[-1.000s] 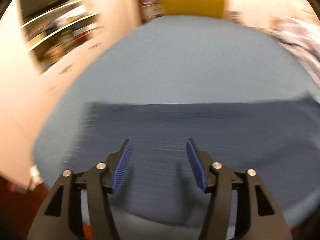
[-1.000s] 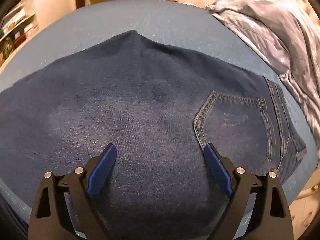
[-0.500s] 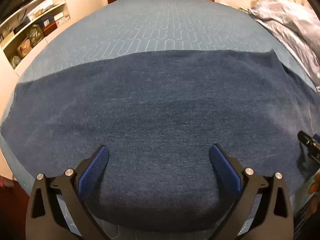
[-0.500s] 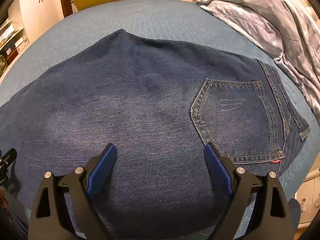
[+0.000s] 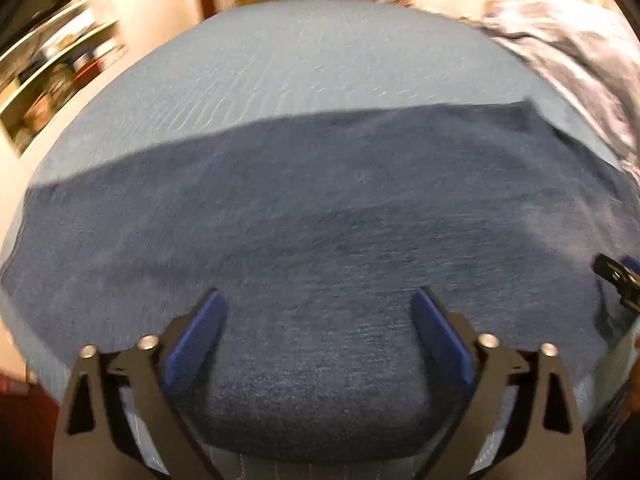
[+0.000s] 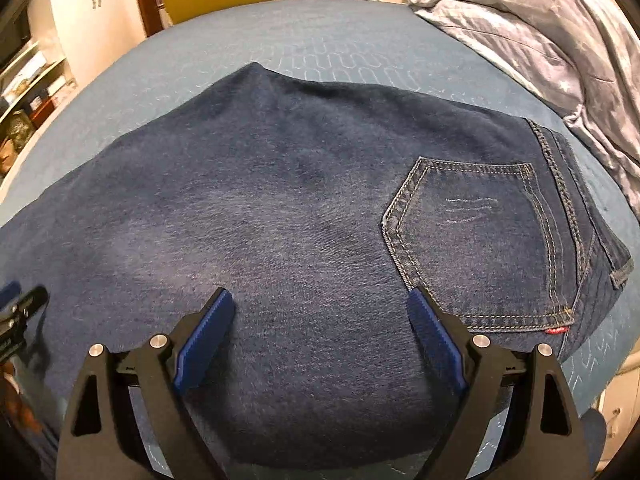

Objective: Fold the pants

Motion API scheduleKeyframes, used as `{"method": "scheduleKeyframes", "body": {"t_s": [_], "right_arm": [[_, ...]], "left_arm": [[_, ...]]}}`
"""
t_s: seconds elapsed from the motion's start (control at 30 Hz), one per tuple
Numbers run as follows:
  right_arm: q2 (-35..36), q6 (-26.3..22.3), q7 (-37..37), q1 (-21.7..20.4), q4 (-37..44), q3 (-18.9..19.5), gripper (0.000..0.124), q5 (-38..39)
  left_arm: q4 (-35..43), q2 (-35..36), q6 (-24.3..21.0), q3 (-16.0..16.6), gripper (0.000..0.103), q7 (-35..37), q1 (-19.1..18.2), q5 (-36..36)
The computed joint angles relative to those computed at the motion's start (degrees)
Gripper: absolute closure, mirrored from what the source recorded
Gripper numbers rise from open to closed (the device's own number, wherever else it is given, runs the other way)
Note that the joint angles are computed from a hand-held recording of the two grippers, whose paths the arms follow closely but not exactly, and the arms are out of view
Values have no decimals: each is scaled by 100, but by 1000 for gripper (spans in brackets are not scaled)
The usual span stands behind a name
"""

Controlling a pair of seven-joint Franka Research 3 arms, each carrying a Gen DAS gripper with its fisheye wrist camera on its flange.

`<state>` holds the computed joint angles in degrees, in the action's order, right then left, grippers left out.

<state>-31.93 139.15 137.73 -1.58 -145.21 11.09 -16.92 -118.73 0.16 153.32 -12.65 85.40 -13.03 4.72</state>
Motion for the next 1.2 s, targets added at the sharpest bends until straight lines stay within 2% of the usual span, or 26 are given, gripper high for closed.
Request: {"method": "scheduleKeyframes", "body": {"t_s": [0.07,0.1,0.13,0.2,0.23,0.3,0.37,0.43,0.47,0.57,0.67,0.7,0.77,0.8,0.83,0.9,0.97,1.03,1.07,1.1,1.17,1.2], "right_arm": [[-14,-116,-30,4,46,25,38,-29],[-51,-186,44,-16,75,78,38,-70],[-98,-243,100,-26,103,116,38,-114],[-162,-316,111,-22,153,117,38,-169],[-184,-313,113,-26,168,82,38,-165],[-217,-132,-29,-25,155,-142,38,-55],[-132,-42,-186,-195,249,-227,38,-122],[155,60,-471,-377,477,-383,38,-226],[378,170,-765,-410,618,-576,42,-185],[813,367,-1199,-603,907,-820,47,-203],[1287,179,-1237,-936,1179,-887,48,-588],[1313,353,-1425,-863,1123,-1050,48,-392],[1345,572,-1608,-862,1059,-1123,46,-333],[1367,583,-1527,-924,1067,-1034,45,-501],[1388,608,-1514,-945,1075,-1042,44,-518],[1398,528,-1395,-958,1115,-1020,44,-489],[1442,371,-1252,-981,1233,-953,44,-610],[1446,356,-1087,-1005,1262,-884,44,-911],[1435,378,-1068,-988,1236,-902,44,-962],[1420,437,-1109,-953,1198,-969,44,-896],[1403,519,-1111,-939,1157,-1038,44,-795],[1388,523,-1181,-922,1151,-1079,44,-713]], "left_arm": [[53,62,28,57,14,15,63,97],[165,154,-106,104,18,352,144,-386],[252,204,-205,50,26,711,330,-892],[440,283,-336,214,42,905,409,-1099],[582,358,-418,250,42,948,493,-1173],[821,481,-431,371,44,439,579,-547],[1074,597,-400,329,44,704,722,-685],[1347,765,-444,308,43,778,751,-470],[1564,936,-596,300,43,845,778,-411],[2243,1483,-1152,332,43,708,856,-272],[2669,1838,-1198,331,31,828,1017,-246],[2874,1950,-1279,452,26,586,940,58],[3092,2060,-1324,629,30,-36,782,562],[3096,2026,-1296,644,39,-290,754,670],[3067,1980,-1222,593,45,-378,742,731],[2879,1810,-835,274,49,-86,758,545],[2673,1673,-416,-199,53,630,781,-23],[2722,1728,-187,-742,58,1599,664,-673],[2859,1850,-168,-968,60,2019,576,-955],[3195,2114,-352,-1353,64,2681,502,-1411],[3584,2467,-587,-1658,73,3231,307,-1793],[4036,2836,-846,-1698,76,3335,81,-1781]]}}
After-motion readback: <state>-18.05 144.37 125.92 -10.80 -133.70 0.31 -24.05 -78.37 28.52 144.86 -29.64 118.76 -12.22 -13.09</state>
